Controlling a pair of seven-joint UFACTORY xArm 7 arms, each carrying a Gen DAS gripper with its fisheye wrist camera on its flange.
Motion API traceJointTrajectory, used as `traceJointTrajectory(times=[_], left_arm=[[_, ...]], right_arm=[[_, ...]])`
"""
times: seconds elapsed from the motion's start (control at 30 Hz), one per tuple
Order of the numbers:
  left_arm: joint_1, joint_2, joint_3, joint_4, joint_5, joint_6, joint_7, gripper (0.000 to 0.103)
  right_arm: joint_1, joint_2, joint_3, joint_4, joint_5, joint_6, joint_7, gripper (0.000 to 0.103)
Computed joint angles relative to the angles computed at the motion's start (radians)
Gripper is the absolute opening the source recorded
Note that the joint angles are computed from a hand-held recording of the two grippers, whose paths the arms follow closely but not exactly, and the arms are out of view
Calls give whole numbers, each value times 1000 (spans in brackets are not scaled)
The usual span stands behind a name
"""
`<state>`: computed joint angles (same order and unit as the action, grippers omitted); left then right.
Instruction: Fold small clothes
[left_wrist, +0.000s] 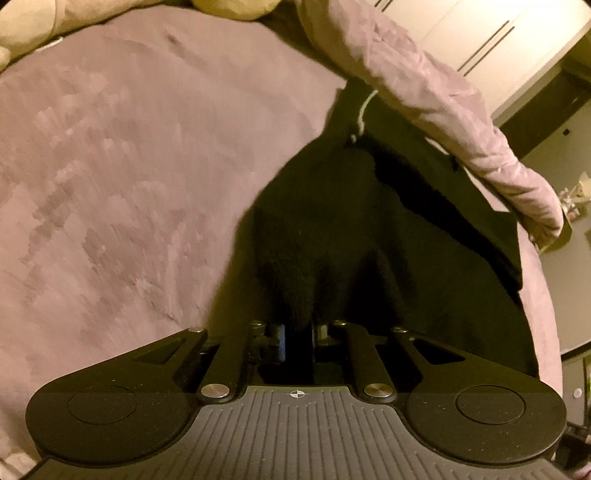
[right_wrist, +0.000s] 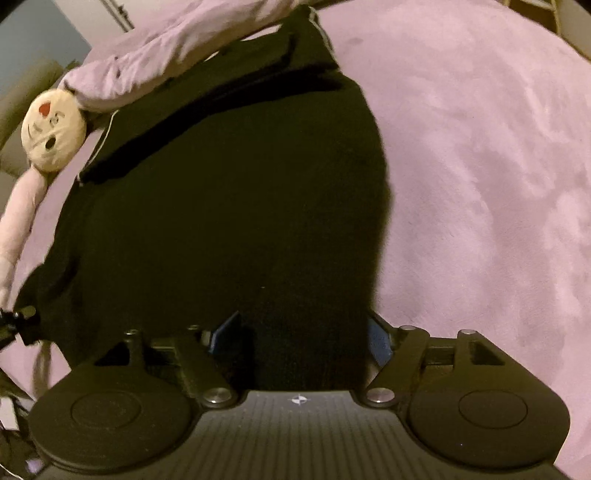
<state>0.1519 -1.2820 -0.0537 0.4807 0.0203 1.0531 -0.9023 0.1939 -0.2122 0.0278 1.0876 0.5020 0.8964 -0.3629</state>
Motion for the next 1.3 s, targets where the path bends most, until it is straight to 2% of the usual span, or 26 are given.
traceJointTrajectory(times=[0.13,0.2,0.23,0.27,0.3,0.37,0.47,0.6,0.73,0.83,0.9,0.93,1.0,1.03,1.07,1.1,1.13,1.17,1.23,1.3], left_arm=[[-8,7,8,-20,-14,-20,-4,15],[-9,3,13,-31,-21,-36,-7,14],[-9,0,16,-36,-24,-41,-9,14],[-12,-9,23,-43,-29,-49,-7,13],[-16,-21,30,-51,-35,-59,-4,12],[-27,-43,54,-68,-52,-92,11,11],[-34,-21,78,-55,-67,-145,46,10],[-14,75,116,-7,-93,-290,67,10],[10,251,144,93,-98,-465,106,10],[38,389,139,171,-83,-536,135,10],[84,482,116,223,-67,-544,113,10],[120,532,94,253,-51,-530,84,11],[144,601,83,287,-29,-528,62,15],[165,622,66,300,-5,-516,44,19],[180,635,52,307,26,-513,37,39],[183,632,52,298,51,-520,49,60],[195,625,41,290,83,-522,53,65],[195,604,44,268,106,-526,72,71],[181,572,60,243,138,-505,137,78],[168,531,77,207,156,-492,201,84]], right_arm=[[7,12,39,-8,-81,-48,51,75],[14,10,47,-20,-108,-76,68,67],[21,5,40,-30,-95,-89,50,49],[27,-1,32,-37,-81,-95,26,36],[28,-7,25,-42,-75,-95,11,31],[26,-12,9,-39,-59,-73,-11,11],[21,2,-34,-1,62,-4,-45,10],[6,62,-63,96,307,33,-81,10],[-11,179,-19,257,431,-48,-101,10],[-11,281,36,377,427,-177,-110,10],[-8,363,64,462,374,-257,-47,12],[0,399,71,496,311,-301,4,16],[26,460,63,550,141,-358,105,22],[39,482,54,569,60,-379,139,27],[40,488,55,570,14,-394,141,36],[34,485,61,554,-18,-413,123,44],[24,472,73,523,-41,-441,87,62],[5,446,92,467,-35,-483,38,71],[-42,406,143,373,10,-561,-114,79],[-71,351,162,289,38,-570,-251,86]])
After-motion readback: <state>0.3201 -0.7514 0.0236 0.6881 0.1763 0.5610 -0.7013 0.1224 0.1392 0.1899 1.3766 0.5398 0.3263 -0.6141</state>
